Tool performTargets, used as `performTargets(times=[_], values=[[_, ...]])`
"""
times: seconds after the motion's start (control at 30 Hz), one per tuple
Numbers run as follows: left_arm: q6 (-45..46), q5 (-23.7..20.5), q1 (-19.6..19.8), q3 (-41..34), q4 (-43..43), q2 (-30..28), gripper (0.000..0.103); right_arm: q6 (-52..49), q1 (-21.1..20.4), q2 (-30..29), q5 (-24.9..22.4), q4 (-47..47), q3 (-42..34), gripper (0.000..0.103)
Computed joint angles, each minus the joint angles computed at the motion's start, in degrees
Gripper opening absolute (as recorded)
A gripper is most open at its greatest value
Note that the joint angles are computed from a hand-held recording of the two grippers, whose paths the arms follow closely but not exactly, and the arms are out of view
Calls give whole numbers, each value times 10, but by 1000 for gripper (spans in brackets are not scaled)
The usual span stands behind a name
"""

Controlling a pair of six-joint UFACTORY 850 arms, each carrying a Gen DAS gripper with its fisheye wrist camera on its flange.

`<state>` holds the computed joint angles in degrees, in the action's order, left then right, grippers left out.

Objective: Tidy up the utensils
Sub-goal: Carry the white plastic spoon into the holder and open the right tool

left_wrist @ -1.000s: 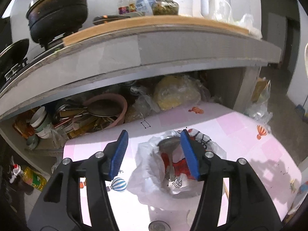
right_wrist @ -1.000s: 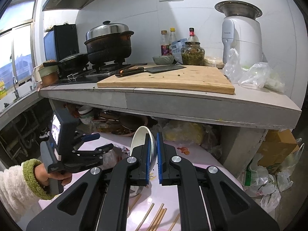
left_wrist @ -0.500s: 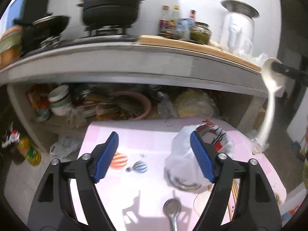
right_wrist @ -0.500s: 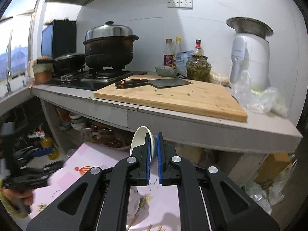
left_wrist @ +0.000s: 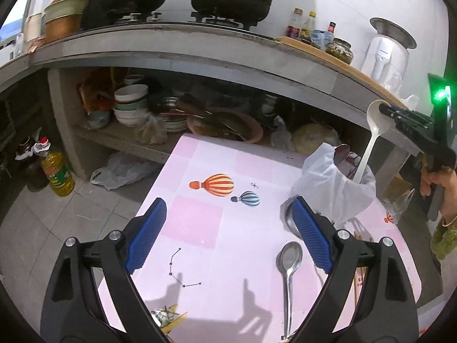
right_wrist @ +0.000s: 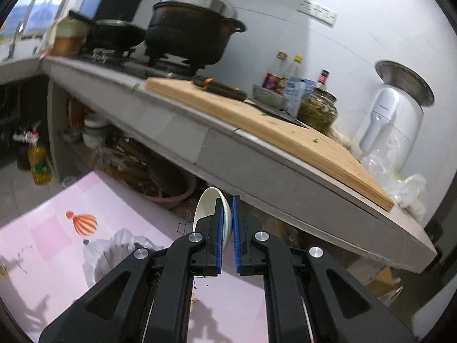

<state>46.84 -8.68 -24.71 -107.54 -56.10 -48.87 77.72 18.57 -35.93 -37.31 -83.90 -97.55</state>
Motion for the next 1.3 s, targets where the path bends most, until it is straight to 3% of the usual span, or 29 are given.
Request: performTargets(times=[0.17,0.3,0.83,1.3], values=[[182,28,-2,44,-163,20,87,-6,5,-10,11,-11,10,6],[214,29,-5,51,-181,22,87,3,7,-13,27,-22,24,7],[112,21,-2,39,-91,11,88,-57,-6,-29,81,72,27,7],[83,21,-4,42,-62,13,88,-104,-20,-20,115,162,32,8]])
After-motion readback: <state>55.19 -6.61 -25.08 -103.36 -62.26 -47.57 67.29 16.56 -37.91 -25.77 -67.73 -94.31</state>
